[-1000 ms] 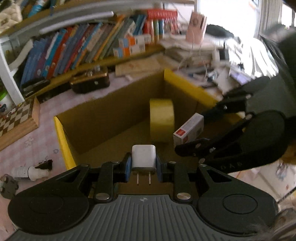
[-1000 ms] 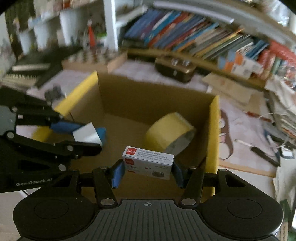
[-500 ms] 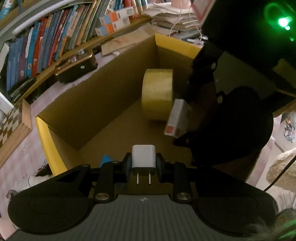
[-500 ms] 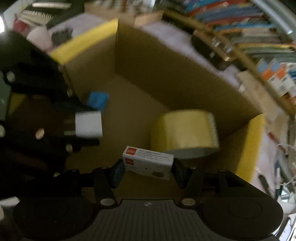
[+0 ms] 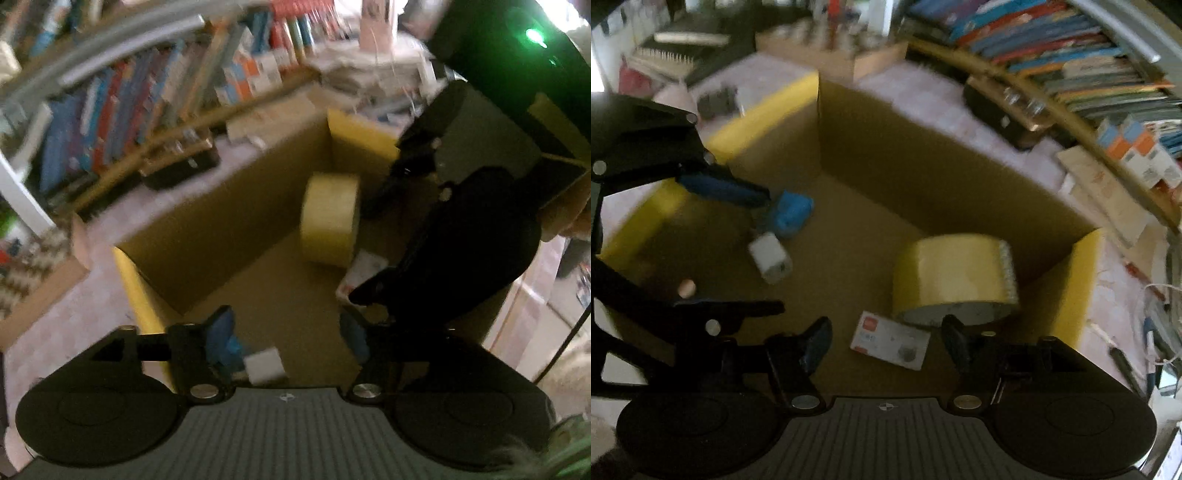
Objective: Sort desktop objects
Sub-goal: 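Open the left tool to drop the charger while the right tool drops the small box, then withdraw both tools from the yellow box back toward the table objects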
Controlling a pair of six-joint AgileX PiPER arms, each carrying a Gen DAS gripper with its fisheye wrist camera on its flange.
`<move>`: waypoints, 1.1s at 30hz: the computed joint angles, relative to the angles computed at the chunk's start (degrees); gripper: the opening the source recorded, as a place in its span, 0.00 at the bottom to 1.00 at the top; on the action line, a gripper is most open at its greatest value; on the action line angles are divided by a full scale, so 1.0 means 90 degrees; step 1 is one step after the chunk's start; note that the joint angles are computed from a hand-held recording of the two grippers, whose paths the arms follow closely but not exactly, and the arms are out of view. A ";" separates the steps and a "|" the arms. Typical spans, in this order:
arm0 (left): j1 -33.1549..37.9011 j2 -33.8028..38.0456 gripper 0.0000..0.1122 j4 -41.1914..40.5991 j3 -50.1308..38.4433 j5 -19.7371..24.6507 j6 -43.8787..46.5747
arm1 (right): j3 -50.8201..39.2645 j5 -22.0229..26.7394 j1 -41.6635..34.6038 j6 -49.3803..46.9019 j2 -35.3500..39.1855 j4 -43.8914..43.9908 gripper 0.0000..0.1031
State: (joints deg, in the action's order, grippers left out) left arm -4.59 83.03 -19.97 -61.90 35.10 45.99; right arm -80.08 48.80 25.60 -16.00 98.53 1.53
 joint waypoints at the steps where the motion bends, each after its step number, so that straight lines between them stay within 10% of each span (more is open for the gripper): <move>1: 0.0109 -0.0188 0.64 -0.0272 0.0079 -0.0002 0.0177 | 0.0134 -0.0127 -0.0025 -0.0029 -0.0193 0.0108 0.67; 8: 0.0397 -0.1456 0.92 -0.1086 0.0760 -0.0611 0.0345 | 0.1283 -0.1269 -0.0183 0.0264 -0.1667 0.0528 0.70; 17: 0.0571 -0.2969 0.92 -0.1154 0.1806 -0.1036 -0.0341 | 0.2988 -0.2359 0.0914 0.5751 -0.3255 -0.3621 0.83; 25: 0.2448 -0.4049 0.92 -0.3207 0.2686 0.0270 0.1631 | 0.3836 -0.0448 0.3094 1.0365 -0.3951 -0.6742 0.85; 33: 0.6243 -0.4262 0.92 -0.4568 0.3093 0.3419 0.4132 | 0.3896 0.1719 0.5437 1.2457 -0.3485 -0.6912 0.85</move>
